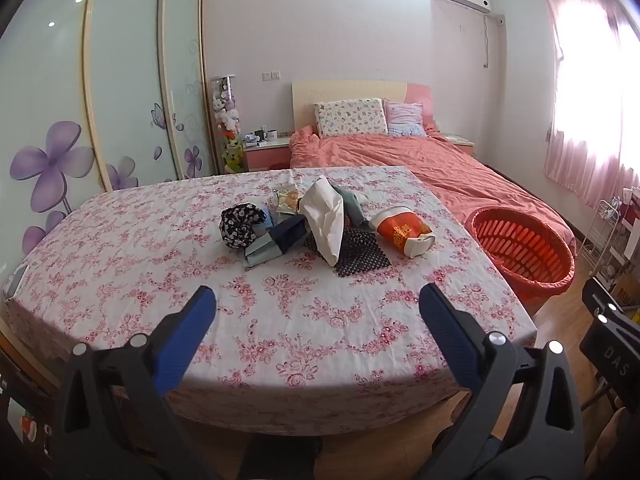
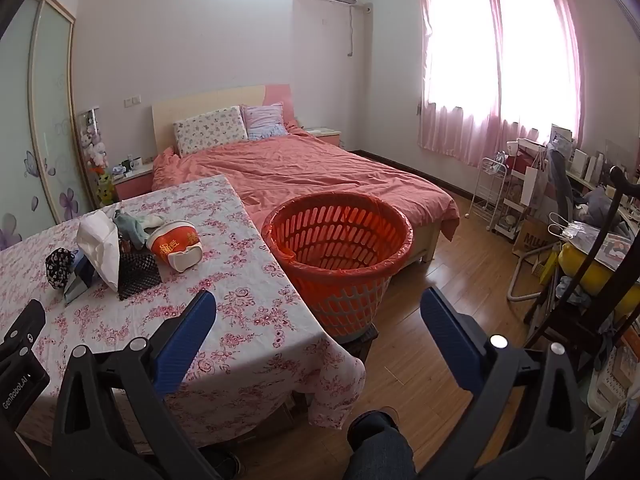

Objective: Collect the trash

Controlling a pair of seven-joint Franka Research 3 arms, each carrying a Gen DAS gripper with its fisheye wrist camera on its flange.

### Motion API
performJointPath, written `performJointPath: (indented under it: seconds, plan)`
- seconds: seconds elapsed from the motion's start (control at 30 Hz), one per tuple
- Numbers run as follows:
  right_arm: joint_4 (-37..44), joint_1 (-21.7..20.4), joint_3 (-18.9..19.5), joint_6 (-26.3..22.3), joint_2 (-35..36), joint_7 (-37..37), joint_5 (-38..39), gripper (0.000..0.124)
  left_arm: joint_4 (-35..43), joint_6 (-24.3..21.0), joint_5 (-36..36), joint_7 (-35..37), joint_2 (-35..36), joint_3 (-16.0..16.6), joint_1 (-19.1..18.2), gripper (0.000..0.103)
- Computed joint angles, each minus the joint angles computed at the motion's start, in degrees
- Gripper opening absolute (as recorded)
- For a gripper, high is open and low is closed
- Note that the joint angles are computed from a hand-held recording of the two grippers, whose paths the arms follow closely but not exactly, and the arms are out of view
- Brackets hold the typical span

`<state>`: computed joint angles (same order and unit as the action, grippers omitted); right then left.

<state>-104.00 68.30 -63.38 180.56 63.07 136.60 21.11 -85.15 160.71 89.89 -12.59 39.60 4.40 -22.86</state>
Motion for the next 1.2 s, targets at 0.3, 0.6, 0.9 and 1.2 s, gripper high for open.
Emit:
performJointPath:
  seconds: [0.3, 0.6, 0.9, 1.2]
  plan:
    - [0.1, -0.1, 0.1, 0.0, -0.1, 0.1, -0.2, 0.101, 0.0, 0.0, -0.1, 0.1, 0.0, 0.1, -0.1, 0.099]
    - [0.1, -0.1, 0.1, -0.1, 0.0, 0.1, -0.1, 0.101, 0.0, 0.0, -0.4, 0.4, 0.0, 0.0, 0.0, 0.099]
    - [0.1, -0.1, 0.0, -0.2, 0.0, 0.2, -0.3, 0.101, 0.0, 0.1, -0.5, 0.4, 0.0, 0.1, -0.1, 0.099]
    - [0.3, -0.1, 0.1, -0.3, 0.0, 0.3, -0.4, 0.101, 0.0, 0.1, -0.7, 0.6, 0.0, 0.1, -0.1, 0.099]
